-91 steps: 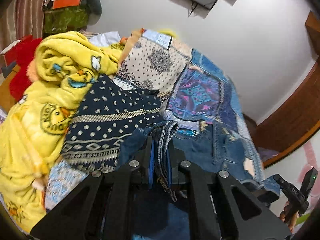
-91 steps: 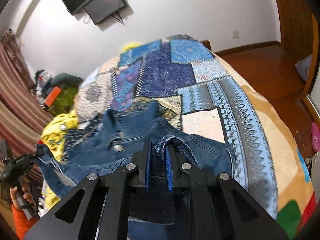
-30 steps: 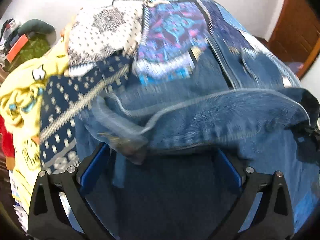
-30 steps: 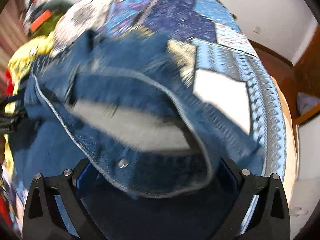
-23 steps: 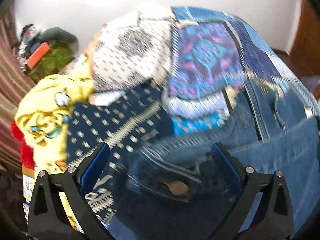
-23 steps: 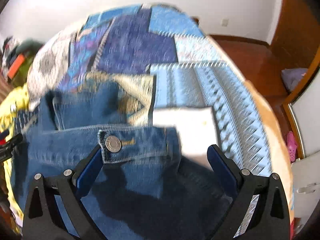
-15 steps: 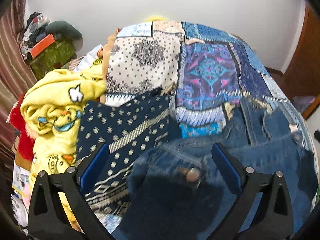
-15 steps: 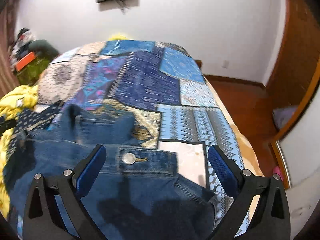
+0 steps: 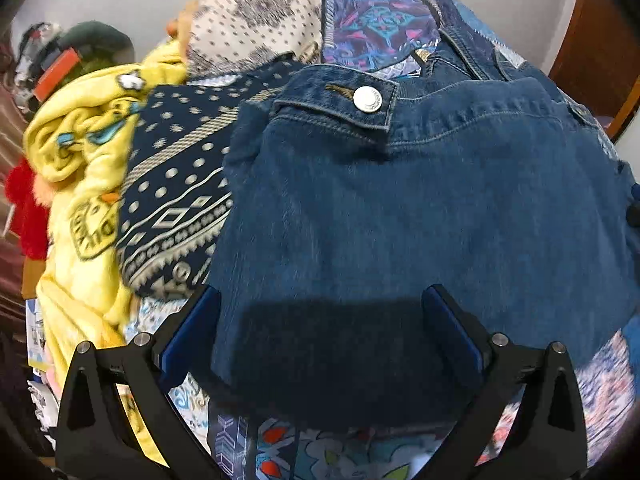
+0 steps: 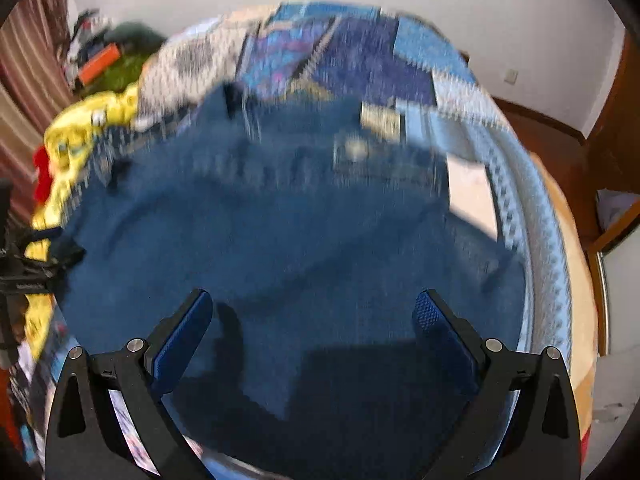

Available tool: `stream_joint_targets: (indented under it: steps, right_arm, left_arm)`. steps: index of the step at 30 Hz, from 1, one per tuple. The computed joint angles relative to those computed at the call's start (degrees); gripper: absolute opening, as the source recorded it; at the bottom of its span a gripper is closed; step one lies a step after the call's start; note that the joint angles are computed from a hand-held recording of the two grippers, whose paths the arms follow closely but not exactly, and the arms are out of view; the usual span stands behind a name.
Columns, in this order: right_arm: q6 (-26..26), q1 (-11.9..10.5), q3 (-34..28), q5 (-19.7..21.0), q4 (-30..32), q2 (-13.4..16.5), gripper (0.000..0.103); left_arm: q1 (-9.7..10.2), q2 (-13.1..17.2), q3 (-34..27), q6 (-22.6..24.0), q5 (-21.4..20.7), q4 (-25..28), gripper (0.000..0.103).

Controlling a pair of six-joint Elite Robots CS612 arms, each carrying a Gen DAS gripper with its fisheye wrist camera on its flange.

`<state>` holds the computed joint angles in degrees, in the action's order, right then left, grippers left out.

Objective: Fold large clothes

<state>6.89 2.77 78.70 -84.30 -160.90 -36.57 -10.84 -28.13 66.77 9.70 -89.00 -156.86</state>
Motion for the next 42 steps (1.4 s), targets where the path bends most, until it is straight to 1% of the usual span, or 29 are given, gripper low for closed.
stream_joint_targets:
  steps: [2,6,8,9,11,13,15,16,17,19,20,23,25,26,27,28,29,31,33,37,39,40,42]
  right_arm:
    - [-0.53,0.03,0.96,-1.5,1.11,-0.32,0.101]
    - [-1.25,-0.47,5.15,-2.15,-3.2,-2.11,0.101]
    - [-1.35,-0.35,6.4,-3.73,-4.46,-2.78,0.101]
    - [-1.57,-0.44,7.33,-3.57,-5.16,-3.3,0.101]
    - [-1.74,-0.49,8.42,-3.48,-5.89,-3.86,0.101]
    - [-2.15,-0.32,9.47,-4.3,-6.56,-4.49,0.101]
    - [-2.03,0.03,10.13,-5.76,-6.82,-4.97,0.101]
    - [-1.71,0.09,10.29,-6.32,-6.57,-5.21,0.101]
    - [-1.16,0.11,10.28,-6.68,-6.23,-5.3,0.101]
    - [0.15,0.01,10.79,-6.09,-5.94,-5.73,0.101]
    - [0.58,-0.14,11.12,-5.02,-6.44,-5.96,0.101]
    - [1.68,-0.13,11.7,-4.07,-8.65,-6.3,0.101]
    - [2.31,-0.07,11.63,-3.23,-10.28,-6.43,0.101]
    - [2.49,-0.04,11.5,-2.8,-10.91,-6.43,0.101]
    - [2.75,0.01,11.17,-2.26,-11.6,-6.3,0.101]
    - [3.0,0.06,10.88,-1.86,-12.01,-6.15,0.101]
    - [3.11,0.11,10.6,-1.36,-12.2,-5.96,0.101]
    - [3.18,0.27,9.79,-0.67,-11.87,-5.34,0.101]
    - [3.08,0.57,8.77,-0.82,-10.48,-4.63,0.101]
    - [2.71,0.77,7.08,-0.09,-7.21,-3.28,0.101]
    - [2.53,0.83,6.64,0.48,-5.88,-2.83,0.101]
    - [2.4,0.95,6.39,0.11,-5.36,-2.63,0.101]
    - [1.86,1.27,6.03,-0.95,-4.87,-2.36,0.103]
  left_arm:
    - [0.37,-0.63,2.12,-1.57,-0.85,-3.26,0.103]
    - [1.41,-1.64,4.25,-6.3,-3.62,-4.32,0.103]
    - [1.7,-2.2,5.28,-7.49,-4.23,-4.83,0.103]
    - [1.81,-2.55,5.88,-8.2,-4.35,-5.31,0.103]
    - [1.88,-3.29,6.97,-9.44,-3.56,-5.97,0.103]
    - [1.79,-3.96,7.84,-10.45,-0.85,-6.68,0.103]
    - [1.97,-4.74,8.96,-11.49,0.94,-7.68,0.103]
    - [2.21,-4.97,9.17,-12.01,0.66,-7.73,0.103]
    - [2.62,-5.4,9.61,-12.92,-0.43,-7.71,0.103]
    - [3.66,-6.22,10.32,-15.86,-4.25,-7.22,0.103]
    - [4.2,-6.44,10.54,-17.66,-6.64,-7.36,0.103]
    - [5.63,-6.58,11.04,-23.24,-14.78,-8.21,0.103]
    - [5.93,-6.38,11.1,-26.11,-17.89,-8.28,0.103]
    - [5.96,-6.13,10.89,-26.53,-19.66,-8.04,0.103]
    - [6.1,-5.68,10.5,-26.71,-22.31,-7.71,0.103]
    - [6.24,-5.07,9.98,-27.47,-25.01,-7.27,0.103]
    - [6.34,-4.63,9.65,-28.44,-26.73,-6.96,0.103]
    - [6.68,-2.96,8.12,-31.4,-31.54,-5.77,0.103]
    - [6.94,-1.23,6.37,-34.03,-35.19,-4.47,0.103]
    - [7.3,1.67,3.34,-37.37,-39.91,-4.18,0.098]
    - [7.47,3.04,1.82,-39.59,-41.84,-5.02,0.095]
    - [7.56,3.84,0.79,-40.79,-42.79,-5.35,0.093]
    - [7.47,4.86,-0.65,-42.13,-42.92,-5.53,0.091]
